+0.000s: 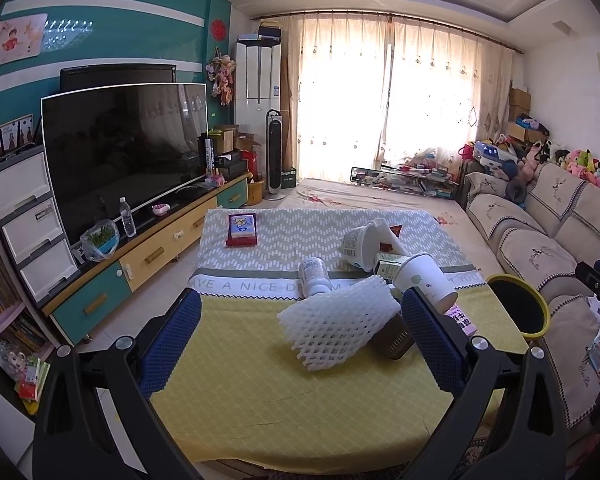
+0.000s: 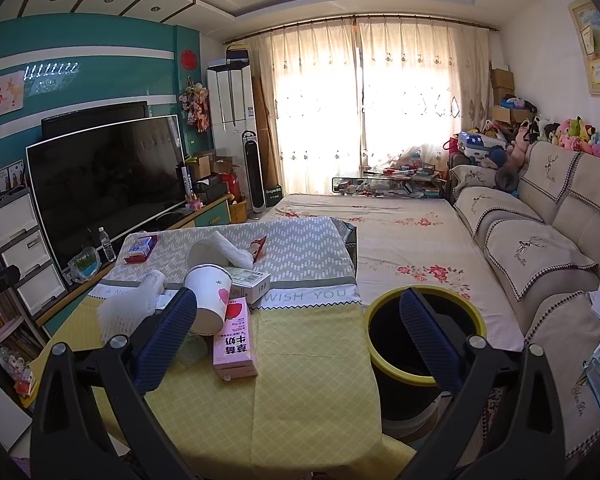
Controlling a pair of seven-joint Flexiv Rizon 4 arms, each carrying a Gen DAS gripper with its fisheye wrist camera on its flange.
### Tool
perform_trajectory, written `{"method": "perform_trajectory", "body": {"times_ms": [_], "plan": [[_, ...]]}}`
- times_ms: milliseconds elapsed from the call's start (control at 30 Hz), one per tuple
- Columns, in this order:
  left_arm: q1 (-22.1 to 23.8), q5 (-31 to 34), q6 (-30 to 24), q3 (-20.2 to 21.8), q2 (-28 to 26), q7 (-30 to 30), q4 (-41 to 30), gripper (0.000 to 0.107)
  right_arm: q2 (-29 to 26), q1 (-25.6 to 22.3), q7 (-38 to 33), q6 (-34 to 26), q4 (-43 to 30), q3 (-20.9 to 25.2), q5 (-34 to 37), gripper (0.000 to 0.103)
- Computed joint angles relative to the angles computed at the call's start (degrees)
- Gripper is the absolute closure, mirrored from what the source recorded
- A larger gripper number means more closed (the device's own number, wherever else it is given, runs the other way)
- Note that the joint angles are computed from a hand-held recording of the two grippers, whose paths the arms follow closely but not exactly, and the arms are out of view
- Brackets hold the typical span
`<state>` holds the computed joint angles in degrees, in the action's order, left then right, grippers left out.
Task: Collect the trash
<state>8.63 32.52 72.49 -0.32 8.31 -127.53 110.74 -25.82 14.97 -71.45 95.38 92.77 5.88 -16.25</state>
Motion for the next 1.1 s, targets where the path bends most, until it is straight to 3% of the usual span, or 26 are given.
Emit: {"method": "perform_trajectory", "body": {"times_ms": [1100], "plan": [[-1.0,-1.4,0.3,0.9,-1.8,1.4,-0.5,0.008,-0.8,0.2,0.4,-0.3,-0.3,-0.2,0.2,0.006]]}}
